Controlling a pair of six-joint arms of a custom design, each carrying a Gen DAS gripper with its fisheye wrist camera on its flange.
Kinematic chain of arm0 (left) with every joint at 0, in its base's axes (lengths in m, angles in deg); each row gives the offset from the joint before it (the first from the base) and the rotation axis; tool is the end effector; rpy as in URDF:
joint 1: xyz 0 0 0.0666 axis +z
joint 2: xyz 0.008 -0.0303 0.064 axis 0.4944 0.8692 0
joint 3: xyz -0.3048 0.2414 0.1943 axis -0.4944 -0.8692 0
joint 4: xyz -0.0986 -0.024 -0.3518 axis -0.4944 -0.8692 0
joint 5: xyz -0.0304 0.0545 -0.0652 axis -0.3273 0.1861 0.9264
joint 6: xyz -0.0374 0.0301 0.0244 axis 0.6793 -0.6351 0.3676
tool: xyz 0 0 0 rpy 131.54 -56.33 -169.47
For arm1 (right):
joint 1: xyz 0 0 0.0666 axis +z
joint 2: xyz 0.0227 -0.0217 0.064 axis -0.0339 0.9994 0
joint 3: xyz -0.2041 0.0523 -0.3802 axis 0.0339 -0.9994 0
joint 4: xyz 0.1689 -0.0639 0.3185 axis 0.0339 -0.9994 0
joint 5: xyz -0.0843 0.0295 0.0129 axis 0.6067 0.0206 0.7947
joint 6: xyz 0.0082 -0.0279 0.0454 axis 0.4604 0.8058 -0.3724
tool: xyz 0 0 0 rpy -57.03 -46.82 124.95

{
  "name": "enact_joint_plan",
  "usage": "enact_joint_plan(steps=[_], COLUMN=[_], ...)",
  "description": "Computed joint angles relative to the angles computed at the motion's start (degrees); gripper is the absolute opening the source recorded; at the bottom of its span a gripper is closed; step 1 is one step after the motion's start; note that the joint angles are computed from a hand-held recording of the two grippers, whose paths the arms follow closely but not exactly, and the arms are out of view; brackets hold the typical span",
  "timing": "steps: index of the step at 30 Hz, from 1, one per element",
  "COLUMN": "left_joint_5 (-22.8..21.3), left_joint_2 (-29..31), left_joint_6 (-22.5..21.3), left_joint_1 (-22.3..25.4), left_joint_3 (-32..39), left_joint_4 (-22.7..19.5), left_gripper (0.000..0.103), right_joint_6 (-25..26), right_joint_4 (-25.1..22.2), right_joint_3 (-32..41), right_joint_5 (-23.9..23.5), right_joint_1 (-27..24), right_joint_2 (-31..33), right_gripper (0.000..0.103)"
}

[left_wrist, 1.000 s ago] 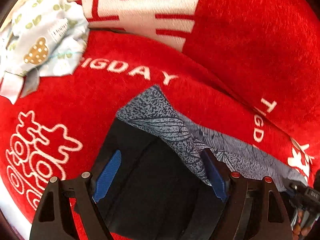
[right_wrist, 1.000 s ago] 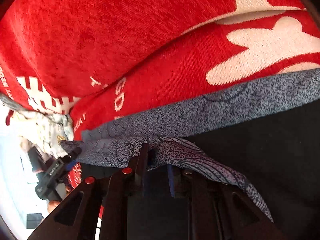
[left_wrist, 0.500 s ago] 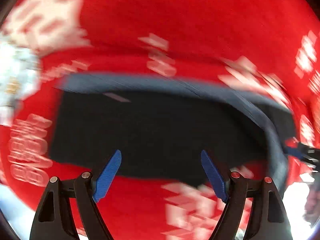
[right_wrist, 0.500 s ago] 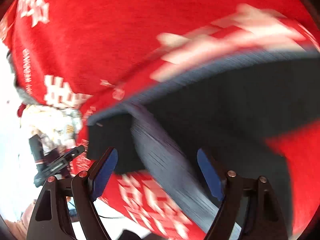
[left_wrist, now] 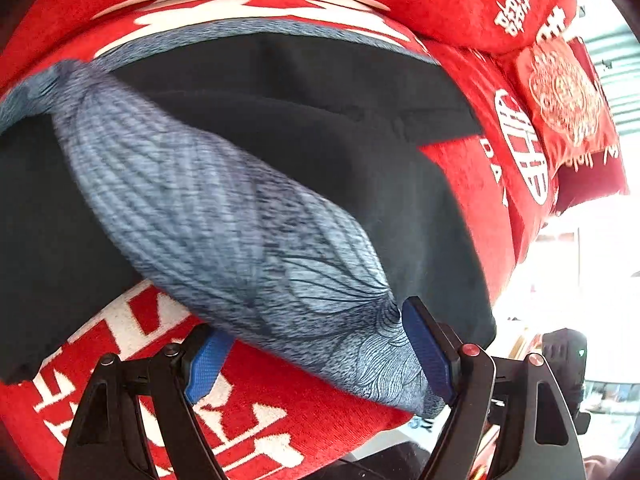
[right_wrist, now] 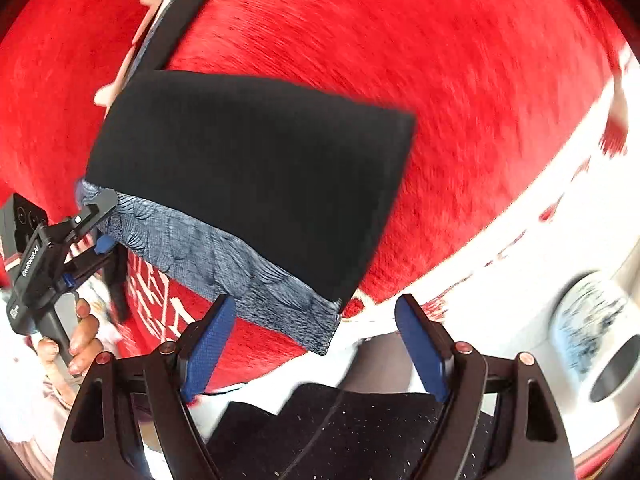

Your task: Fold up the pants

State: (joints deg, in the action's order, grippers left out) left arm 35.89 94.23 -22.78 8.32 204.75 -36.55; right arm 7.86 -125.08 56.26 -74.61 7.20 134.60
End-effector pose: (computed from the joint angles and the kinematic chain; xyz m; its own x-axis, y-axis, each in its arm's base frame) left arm 0.5635 -0.2356 0.4476 -0.9177 0.3803 -0.1150 0.3937 0.8312 -0.3926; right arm 0.2851 0.0591 0.3493 -0.7024 0.7093 0.0596 0.5990 0.5437 0.5878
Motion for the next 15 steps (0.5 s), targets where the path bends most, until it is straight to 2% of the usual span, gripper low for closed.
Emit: enact_joint_plan(steps=[1, 2, 3, 5, 6, 8, 11, 13, 15], left_joint_5=[0.4, 0.9, 1.2, 1.4, 1.5, 2.6, 2.5, 1.4, -1.6], left_joint_2=[0.0, 0.0, -0.2, 0.1, 0.2, 0.1, 0.8, 2.8, 6.3], left_joint_6=[0.3, 0.3, -0.1, -1.1, -1.2, -1.3, -0.1, 1.5, 3.3], left_joint_1=[-0.3, -0.3, -0.3, 0.0, 0.1, 0.4, 0.8, 0.9, 0.5], left_joint_3=[0.0, 0.0, -0.7, -0.2, 0.6, 3.2, 8.3, 13.5, 21.4], left_joint_4=[0.3, 0.3, 0.5, -0.1, -0.4, -0.2, 0.4, 0.1, -0.2], left_gripper=[0.077, 0.061, 0.053, 0.033, 0.030, 0.029, 0.029, 0.029, 0.029], right_joint_6=[-1.3, -2.6, -3.3, -4.4, -3.8, -0.2, 8.3, 14.6, 20.4], right_joint_4=[4.0, 8.0, 9.1, 12.4, 12.6, 10.4, 5.9, 2.9, 0.1], right_joint_3=[-1.8, -3.3, -3.4, -4.0, -3.1, 0.4, 8.8, 14.4, 19.9], right_joint_5=[-1.2, -2.6, -2.6, -3.3, -2.6, -1.4, -2.1, -3.5, -4.9], right_joint_1=[0.1, 0.2, 0.5, 0.4, 0.3, -0.7, -5.6, -9.1, -12.6], right_joint_2=[-0.4, -0.6, -0.6, -1.9, -2.6, -3.3, -1.8, 1.1, 4.6], right_gripper=[0.066, 0.034, 0.007, 0.004, 0.004, 0.004, 0.004, 0.004, 0.004])
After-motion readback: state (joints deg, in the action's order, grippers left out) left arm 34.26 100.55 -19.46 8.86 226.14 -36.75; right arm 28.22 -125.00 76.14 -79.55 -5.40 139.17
